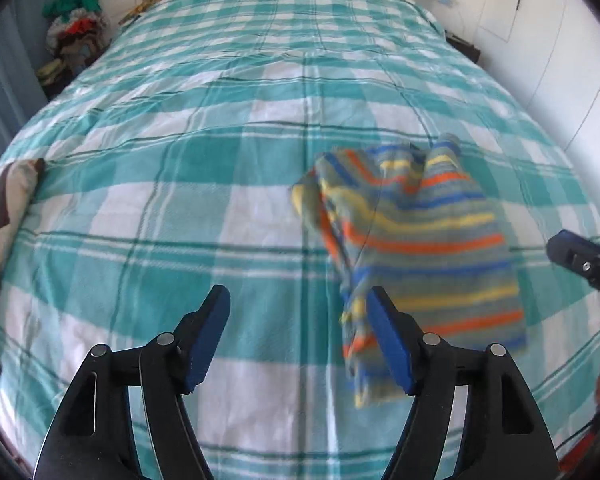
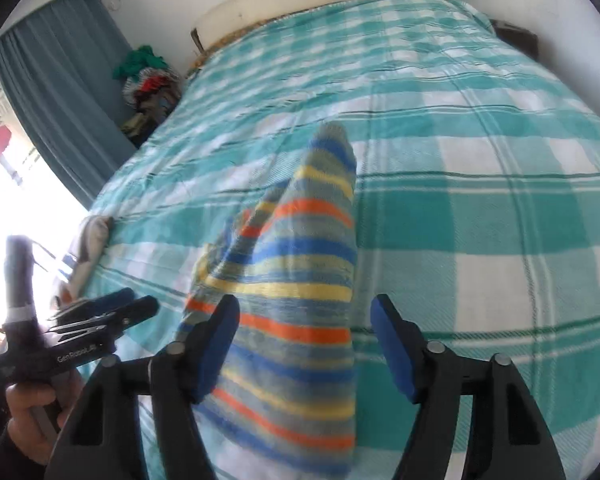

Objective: Fold small clothes

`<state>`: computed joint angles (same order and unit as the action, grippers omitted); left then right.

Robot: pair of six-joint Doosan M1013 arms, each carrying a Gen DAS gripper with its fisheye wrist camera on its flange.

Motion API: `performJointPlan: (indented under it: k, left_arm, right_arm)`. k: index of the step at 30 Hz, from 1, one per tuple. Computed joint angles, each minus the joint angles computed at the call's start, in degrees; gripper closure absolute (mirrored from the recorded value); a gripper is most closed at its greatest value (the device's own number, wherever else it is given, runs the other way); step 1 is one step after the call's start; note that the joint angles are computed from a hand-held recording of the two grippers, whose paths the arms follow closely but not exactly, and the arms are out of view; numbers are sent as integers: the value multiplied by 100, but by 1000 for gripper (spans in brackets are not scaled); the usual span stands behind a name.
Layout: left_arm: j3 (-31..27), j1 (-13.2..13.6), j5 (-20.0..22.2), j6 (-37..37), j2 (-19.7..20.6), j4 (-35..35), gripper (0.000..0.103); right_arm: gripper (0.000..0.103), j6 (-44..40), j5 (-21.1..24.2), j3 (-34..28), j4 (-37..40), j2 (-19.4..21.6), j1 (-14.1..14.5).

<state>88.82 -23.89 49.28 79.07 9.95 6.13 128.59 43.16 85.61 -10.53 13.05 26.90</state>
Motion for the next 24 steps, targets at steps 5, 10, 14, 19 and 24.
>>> performJointPlan:
  k: [5,10,14,19,24]
  left_arm:
    - [824,-625,218,-1169,-918,1695,3]
    - [901,-1025,1173,-1279,-1778,1565,3]
    - [1056,-1283,1116,-1476,-2503,1260,2]
    - [1060,-1560,1494,-1837,-2707,1629,2]
    - [1096,-1762,1640,-2020,-2769,2184,2]
  right_arm:
    - [20,446,1005,418,-817,-553,588]
    - [10,1608,2376,526,-1571,-1087,1501]
    - [0,1984,2616,478,-2151,-1465,2248]
    - [0,1945,3176,275,-2420,-1449,2847]
    - [0,2321,3362,190,-2998,-1452,3119]
